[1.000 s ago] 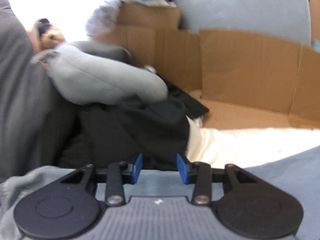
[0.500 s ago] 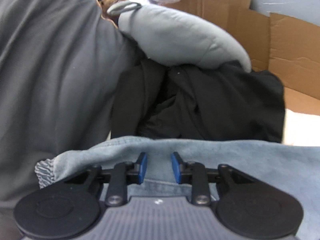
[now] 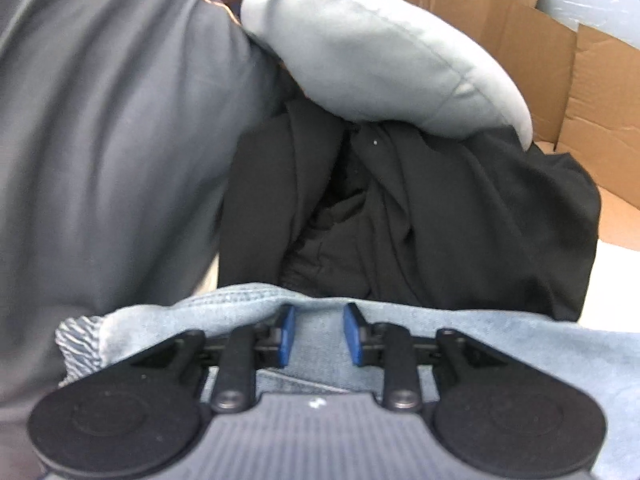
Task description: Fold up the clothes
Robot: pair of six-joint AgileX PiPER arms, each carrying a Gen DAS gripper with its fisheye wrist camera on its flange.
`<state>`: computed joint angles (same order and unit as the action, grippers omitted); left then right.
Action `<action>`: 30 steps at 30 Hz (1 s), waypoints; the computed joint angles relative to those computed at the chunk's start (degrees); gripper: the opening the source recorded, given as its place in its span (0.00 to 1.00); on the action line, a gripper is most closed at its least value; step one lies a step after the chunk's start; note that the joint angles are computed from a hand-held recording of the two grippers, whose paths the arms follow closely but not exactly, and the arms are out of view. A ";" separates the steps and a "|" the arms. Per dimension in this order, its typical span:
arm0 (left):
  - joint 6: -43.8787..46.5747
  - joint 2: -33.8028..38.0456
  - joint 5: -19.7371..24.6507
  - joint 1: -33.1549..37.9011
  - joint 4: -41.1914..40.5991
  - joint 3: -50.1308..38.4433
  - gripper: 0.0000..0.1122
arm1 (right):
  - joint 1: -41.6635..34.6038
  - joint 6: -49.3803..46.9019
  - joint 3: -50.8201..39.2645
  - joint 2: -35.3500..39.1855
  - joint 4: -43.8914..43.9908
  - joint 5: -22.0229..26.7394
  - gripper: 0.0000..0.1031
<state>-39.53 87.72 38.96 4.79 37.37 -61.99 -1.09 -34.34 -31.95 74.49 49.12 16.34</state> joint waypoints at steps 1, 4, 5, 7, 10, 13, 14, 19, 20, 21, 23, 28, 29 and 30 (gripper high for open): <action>0.76 -0.26 1.56 -0.49 -0.77 -0.76 0.26 | -1.70 -4.09 0.42 -0.15 4.34 0.31 0.75; 3.36 -1.36 4.94 -1.95 -3.19 -2.83 0.26 | -5.80 -11.60 1.29 -0.30 12.85 0.78 0.74; 3.94 -1.81 6.08 -2.59 -4.16 -3.56 0.27 | -7.15 -12.77 1.41 -0.39 14.43 1.17 0.74; 4.47 -2.35 9.13 -4.12 -6.32 -5.52 0.27 | -10.47 -14.29 1.35 -1.00 16.00 2.90 0.74; 4.04 -1.81 14.68 -6.66 -10.51 -9.72 0.27 | -16.79 -20.15 1.50 -2.07 21.15 6.09 0.74; 3.43 -0.56 17.47 -10.42 -12.76 -13.41 0.27 | -24.72 -27.38 2.78 -1.84 28.02 10.22 0.67; 3.74 0.42 18.62 -11.53 -13.20 -15.30 0.27 | -27.33 -29.18 3.17 -1.26 29.47 12.05 0.64; 4.27 7.20 23.64 -16.48 -15.21 -25.50 0.27 | -37.72 -34.08 4.75 2.19 33.27 19.87 0.63; 4.24 8.67 24.27 -17.42 -15.68 -27.43 0.27 | -38.74 -33.84 4.81 2.78 32.86 20.76 0.63; 3.99 9.91 24.36 -18.55 -15.87 -28.88 0.27 | -39.46 -34.09 4.85 3.44 32.71 21.45 0.63; 3.02 11.91 23.90 -21.28 -15.69 -30.82 0.28 | -40.37 -35.63 5.16 4.84 33.52 22.12 0.63; 1.92 15.87 25.18 -27.19 -17.31 -35.46 0.32 | -40.80 -42.35 7.58 8.86 43.56 21.26 0.61; 1.74 16.13 25.57 -28.38 -17.42 -36.08 0.36 | -40.79 -44.77 7.83 9.77 45.83 21.91 0.61; 1.29 16.38 25.55 -29.52 -17.17 -36.24 0.40 | -40.72 -46.83 7.81 10.95 47.88 22.83 0.60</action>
